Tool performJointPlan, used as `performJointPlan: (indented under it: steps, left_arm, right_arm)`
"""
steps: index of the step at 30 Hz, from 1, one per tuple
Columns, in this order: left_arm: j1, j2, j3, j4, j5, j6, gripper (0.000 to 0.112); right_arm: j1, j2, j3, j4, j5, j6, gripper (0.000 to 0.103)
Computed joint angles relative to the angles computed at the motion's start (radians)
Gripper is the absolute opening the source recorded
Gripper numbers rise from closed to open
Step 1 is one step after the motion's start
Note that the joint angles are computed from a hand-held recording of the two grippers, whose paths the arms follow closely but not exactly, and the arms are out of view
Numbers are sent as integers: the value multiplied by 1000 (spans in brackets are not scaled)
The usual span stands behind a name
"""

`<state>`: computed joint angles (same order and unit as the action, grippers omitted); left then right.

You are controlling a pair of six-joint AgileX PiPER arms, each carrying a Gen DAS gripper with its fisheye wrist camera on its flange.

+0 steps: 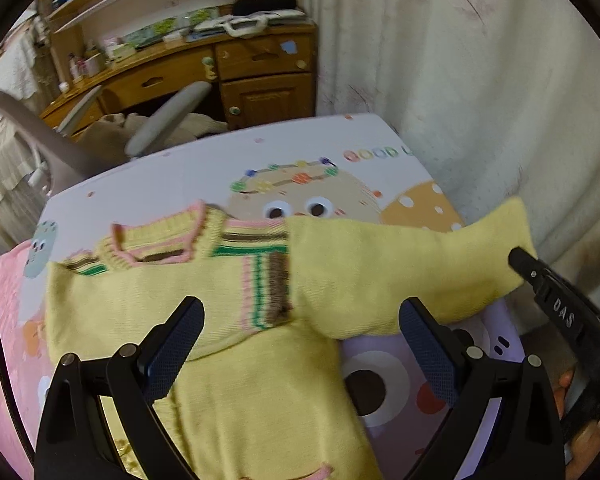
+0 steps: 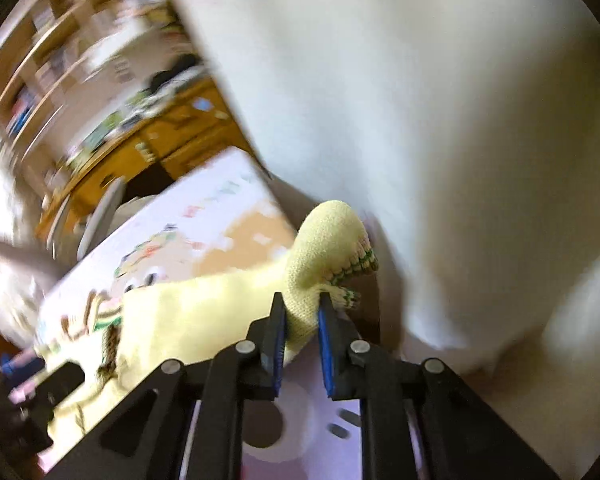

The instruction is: Fold large clothes

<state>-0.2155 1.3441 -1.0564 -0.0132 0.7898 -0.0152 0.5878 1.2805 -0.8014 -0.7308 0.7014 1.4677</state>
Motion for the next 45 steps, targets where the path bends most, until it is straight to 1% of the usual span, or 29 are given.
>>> performJointPlan:
  steps: [1, 2, 4, 5, 9, 11, 12, 13, 15, 17, 20, 22, 23, 26, 29, 31, 34, 38, 39, 41, 42, 43, 44, 45]
  left_arm:
    - [27, -9, -5, -11, 8, 12, 97]
    - [54, -17, -10, -22, 16, 26, 97]
    - [134, -30, -25, -51, 34, 65, 97]
    - [167, -35, -30, -65, 40, 84, 97]
    - [334, -27, -49, -133, 50, 199, 97]
    - [403, -10, -57, -162, 56, 253, 97]
    - [436, 3, -63, -179, 62, 278, 97]
    - [469, 17, -69, -203, 68, 307, 97]
    - [512, 37, -76, -240, 80, 351, 97]
    - [542, 55, -81, -279, 93, 397, 97]
    - [562, 75, -89, -336, 121, 464, 97]
    - [551, 86, -98, -373, 146, 502, 97]
    - [537, 91, -104, -380, 158, 509, 97]
    - [471, 106, -127, -397, 187, 514, 97]
    - [380, 119, -148, -396, 190, 491, 97]
    - [300, 136, -165, -366, 177, 448, 97]
    - [183, 179, -199, -267, 162, 338, 97]
    - [92, 246, -233, -202, 164, 236, 93]
    - [82, 260, -237, -194, 167, 224, 90]
    - [59, 294, -251, -173, 182, 201, 80]
    - [50, 310, -257, -170, 193, 201, 62]
    - [46, 325, -263, -175, 206, 211, 33]
    - [40, 338, -268, -175, 218, 216, 17]
    - [42, 350, -274, -187, 235, 226, 7]
  right_arm:
    - [72, 25, -46, -72, 52, 6, 14]
    - [119, 49, -81, -112, 87, -9, 15]
    - [212, 114, -161, -172, 136, -73, 15]
    - [240, 131, -185, -186, 149, -100, 15]
    - [357, 282, -325, -207, 192, -242, 18]
    - [382, 353, -399, -151, 187, -344, 27]
    - [389, 382, -430, -123, 175, -376, 29]
    - [404, 401, -447, -90, 151, -396, 30]
    - [408, 416, -462, -70, 140, -404, 31]
    - [418, 433, -491, -41, 139, -403, 33]
    - [432, 416, -486, -8, 145, -373, 33]
    - [442, 404, -478, 7, 166, -343, 33]
    - [428, 364, -435, 28, 168, -326, 33]
    - [427, 340, -403, 30, 180, -297, 33]
    - [423, 317, -365, 30, 208, -263, 33]
    - [404, 288, -321, 44, 217, -216, 33]
    - [390, 268, -294, 56, 210, -192, 33]
    - [369, 223, -239, 72, 200, -159, 33]
    - [367, 216, -229, 73, 198, -154, 33]
    - [364, 201, -207, 75, 197, -148, 33]
    - [363, 195, -199, 78, 196, -148, 33]
    - [362, 189, -192, 82, 196, -147, 33]
    - [362, 182, -184, 85, 198, -145, 33]
    - [359, 176, -176, 88, 198, -144, 33]
